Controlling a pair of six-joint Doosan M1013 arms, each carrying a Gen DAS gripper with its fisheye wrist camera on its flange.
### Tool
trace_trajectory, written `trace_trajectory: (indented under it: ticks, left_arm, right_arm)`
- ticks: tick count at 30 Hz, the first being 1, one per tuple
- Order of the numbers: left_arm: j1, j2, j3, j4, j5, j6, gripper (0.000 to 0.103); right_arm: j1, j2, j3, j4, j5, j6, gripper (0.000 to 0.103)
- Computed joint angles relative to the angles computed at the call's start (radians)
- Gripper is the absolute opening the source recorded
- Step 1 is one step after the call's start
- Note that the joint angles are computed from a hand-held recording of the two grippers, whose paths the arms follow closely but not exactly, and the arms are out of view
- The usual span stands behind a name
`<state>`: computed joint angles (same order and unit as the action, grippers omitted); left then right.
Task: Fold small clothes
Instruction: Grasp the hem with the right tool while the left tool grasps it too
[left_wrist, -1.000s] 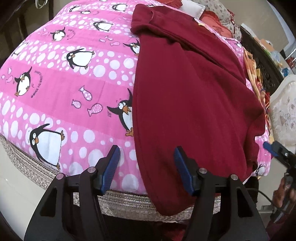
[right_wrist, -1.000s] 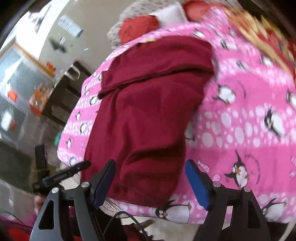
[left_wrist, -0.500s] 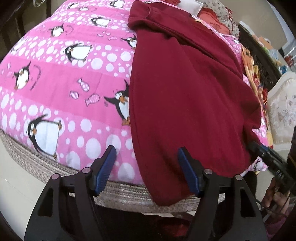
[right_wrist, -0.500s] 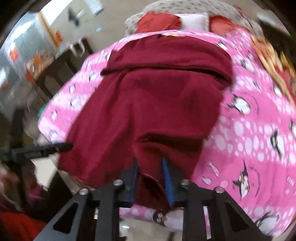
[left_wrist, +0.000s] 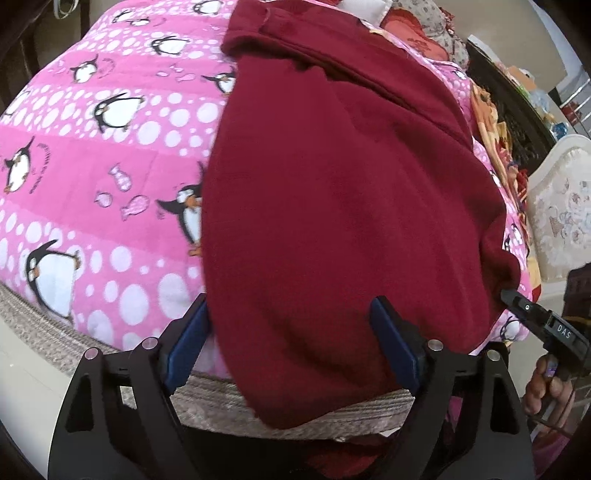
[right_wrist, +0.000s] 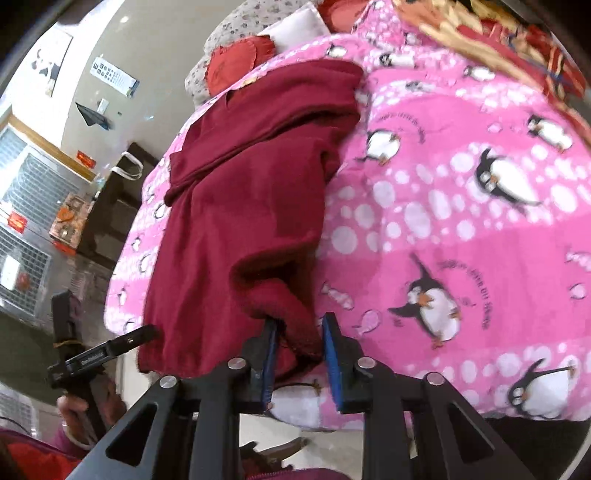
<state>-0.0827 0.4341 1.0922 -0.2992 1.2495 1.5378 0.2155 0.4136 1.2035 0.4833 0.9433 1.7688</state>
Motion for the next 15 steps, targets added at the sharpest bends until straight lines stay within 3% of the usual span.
trace_trajectory:
  ticks: [1, 2, 4, 6, 7, 8, 9, 11, 15]
  left_arm:
    - [-0.006, 0.000, 0.001, 0.015, -0.005, 0.008, 0.086]
    - [-0.010, -0.001, 0.004, 0.026, -0.011, 0.020, 0.086]
    - [-0.016, -0.005, 0.012, 0.044, -0.025, 0.049, 0.085]
    - [-0.015, -0.011, 0.021, 0.048, -0.041, 0.062, 0.070]
    - [-0.013, -0.012, 0.023, 0.044, -0.047, 0.061, 0.064]
    - [-0.009, -0.012, 0.024, 0.035, -0.050, 0.059, 0.049]
    - [-0.003, -0.011, 0.022, 0.018, -0.049, 0.059, 0.032]
    - [0.016, -0.006, 0.016, -0.046, -0.032, 0.072, 0.016]
    - [0.052, 0.003, -0.007, -0.157, 0.011, 0.104, 0.013]
  right_arm:
    - [-0.002, 0.004, -0.004, 0.006, 0.004, 0.001, 0.045]
    - [0.001, 0.008, -0.006, 0.001, -0.002, 0.010, 0.055]
    - [0.003, 0.014, -0.008, 0.011, -0.013, -0.005, 0.055]
    - [0.006, 0.018, -0.010, 0.015, -0.017, -0.022, 0.054]
    - [0.008, 0.018, -0.009, 0.011, -0.025, -0.033, 0.047]
    - [0.011, 0.015, -0.004, 0.012, -0.048, -0.045, 0.031]
    - [0.012, 0.011, 0.003, 0.029, -0.067, -0.057, 0.024]
    - [0.010, 0.006, 0.009, 0.067, -0.079, -0.073, 0.016]
    - [-0.009, -0.025, 0.036, 0.201, -0.088, -0.129, 0.014]
